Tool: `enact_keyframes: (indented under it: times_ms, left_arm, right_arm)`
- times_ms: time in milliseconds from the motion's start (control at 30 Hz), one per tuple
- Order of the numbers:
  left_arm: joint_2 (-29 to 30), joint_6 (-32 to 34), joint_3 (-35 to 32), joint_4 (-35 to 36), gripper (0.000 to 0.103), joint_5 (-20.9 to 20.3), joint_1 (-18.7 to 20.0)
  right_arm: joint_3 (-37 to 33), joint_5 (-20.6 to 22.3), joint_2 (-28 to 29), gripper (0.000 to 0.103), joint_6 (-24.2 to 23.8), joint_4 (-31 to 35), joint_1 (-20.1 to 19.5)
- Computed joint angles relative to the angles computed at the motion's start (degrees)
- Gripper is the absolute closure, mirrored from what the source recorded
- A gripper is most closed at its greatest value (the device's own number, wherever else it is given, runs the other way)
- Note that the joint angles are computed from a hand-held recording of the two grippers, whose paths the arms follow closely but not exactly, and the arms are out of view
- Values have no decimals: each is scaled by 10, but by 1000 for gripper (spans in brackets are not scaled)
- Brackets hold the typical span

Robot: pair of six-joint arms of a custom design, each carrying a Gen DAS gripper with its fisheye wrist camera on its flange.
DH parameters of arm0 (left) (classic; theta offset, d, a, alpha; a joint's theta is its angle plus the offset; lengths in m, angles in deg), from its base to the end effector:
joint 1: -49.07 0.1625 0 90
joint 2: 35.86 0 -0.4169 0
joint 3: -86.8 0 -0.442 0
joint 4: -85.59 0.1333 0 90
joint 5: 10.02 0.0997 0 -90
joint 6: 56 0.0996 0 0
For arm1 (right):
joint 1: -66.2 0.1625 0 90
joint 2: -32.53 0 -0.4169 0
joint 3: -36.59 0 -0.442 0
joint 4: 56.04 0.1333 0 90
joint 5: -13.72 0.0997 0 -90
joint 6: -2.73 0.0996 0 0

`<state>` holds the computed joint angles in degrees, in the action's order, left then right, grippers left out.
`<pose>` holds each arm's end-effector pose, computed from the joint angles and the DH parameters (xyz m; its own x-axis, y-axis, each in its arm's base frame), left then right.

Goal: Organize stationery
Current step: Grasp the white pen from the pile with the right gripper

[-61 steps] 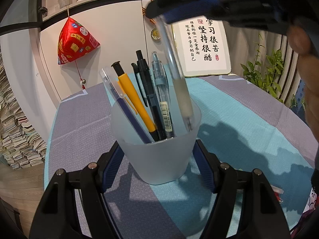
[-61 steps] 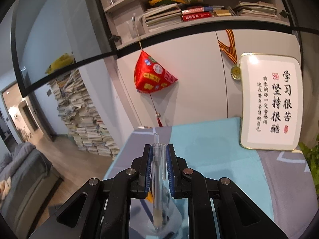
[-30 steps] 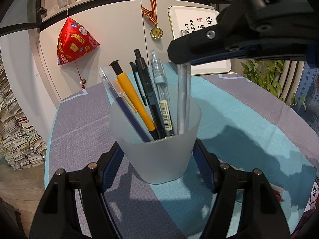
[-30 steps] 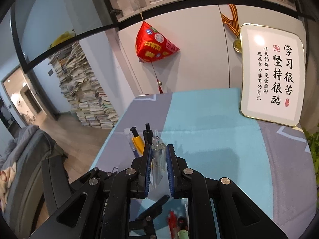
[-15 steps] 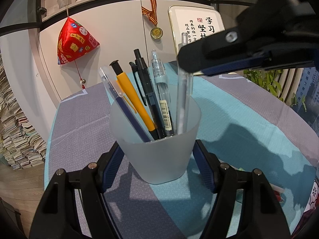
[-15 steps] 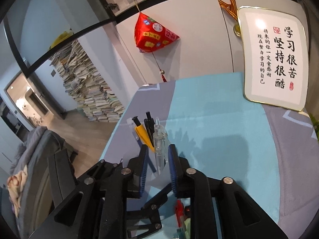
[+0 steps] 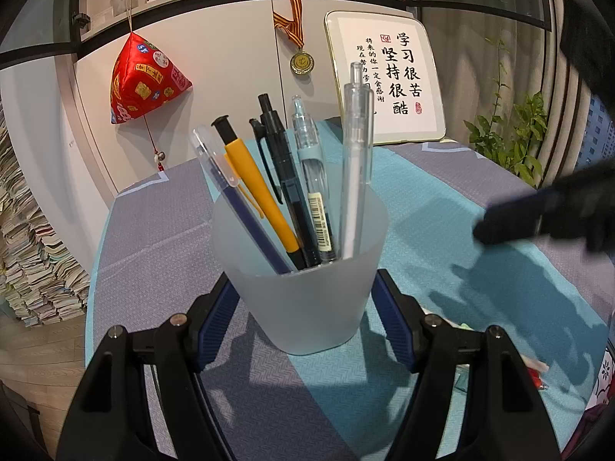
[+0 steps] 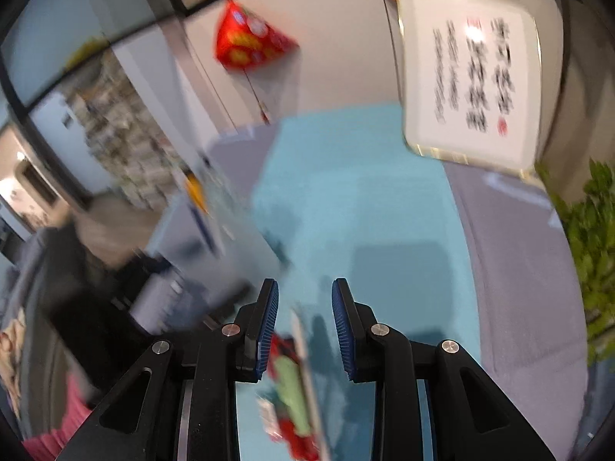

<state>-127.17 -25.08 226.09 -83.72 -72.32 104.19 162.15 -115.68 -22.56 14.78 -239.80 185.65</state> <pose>-0.0913 -0.4451 0.2274 -0.4907 0.6243 -0.6078 0.8633 0.4429 -0.2420 0.3110 -0.4082 0.0565 -0.8730 0.0091 0.4876 -0.2754 0.8159 -0.5084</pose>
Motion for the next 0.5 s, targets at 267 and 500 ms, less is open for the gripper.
enact_keyframes:
  times_ms: [267, 500]
  left_arm:
    - [0, 0, 0, 1, 33, -1, 0]
    - [-1, -3, 1, 4, 33, -1, 1]
  right_arm:
    - [-17, 15, 26, 74, 12, 74, -33]
    - [-20, 21, 39, 74, -7, 70, -38]
